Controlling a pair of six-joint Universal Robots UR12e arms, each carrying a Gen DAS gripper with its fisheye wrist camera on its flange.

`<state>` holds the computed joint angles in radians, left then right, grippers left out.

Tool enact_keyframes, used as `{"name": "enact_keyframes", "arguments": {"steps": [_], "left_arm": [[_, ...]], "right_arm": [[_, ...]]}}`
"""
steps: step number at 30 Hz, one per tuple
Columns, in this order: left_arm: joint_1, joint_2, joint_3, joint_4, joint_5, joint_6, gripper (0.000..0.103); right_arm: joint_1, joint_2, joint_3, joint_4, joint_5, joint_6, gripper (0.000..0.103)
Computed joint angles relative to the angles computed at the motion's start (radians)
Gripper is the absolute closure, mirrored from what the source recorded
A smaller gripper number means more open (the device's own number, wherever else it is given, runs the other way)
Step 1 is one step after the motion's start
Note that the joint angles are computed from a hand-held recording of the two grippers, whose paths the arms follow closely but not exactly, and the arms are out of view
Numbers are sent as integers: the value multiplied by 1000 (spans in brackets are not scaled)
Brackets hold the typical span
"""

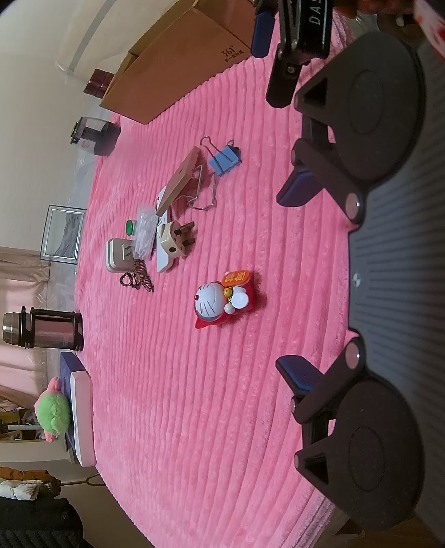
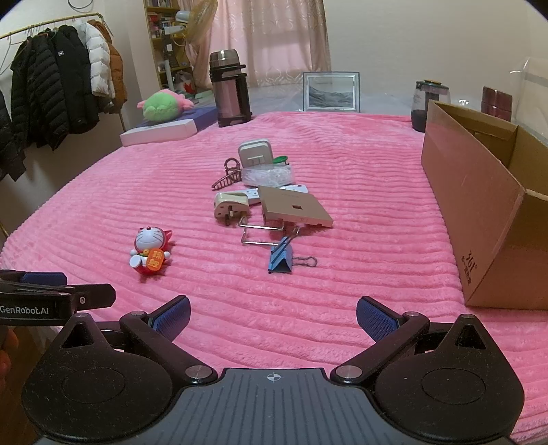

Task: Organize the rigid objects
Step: 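Move the left tool toward the red Doraemon figurine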

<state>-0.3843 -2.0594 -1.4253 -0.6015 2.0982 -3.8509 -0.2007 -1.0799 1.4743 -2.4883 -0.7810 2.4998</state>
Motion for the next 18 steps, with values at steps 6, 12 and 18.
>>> {"name": "enact_keyframes", "arguments": {"steps": [6,12,18], "left_arm": [[1,0,-1,7,-3,5,12],[2,-4,3,12,-8,11,12],[2,-5,5,14,-9,16,12]], "right_arm": [[1,1,-1,-3,-2,5,2],[2,4,-3,-9,-9,19,2],[3,1,0,-19,-16,27,2]]}}
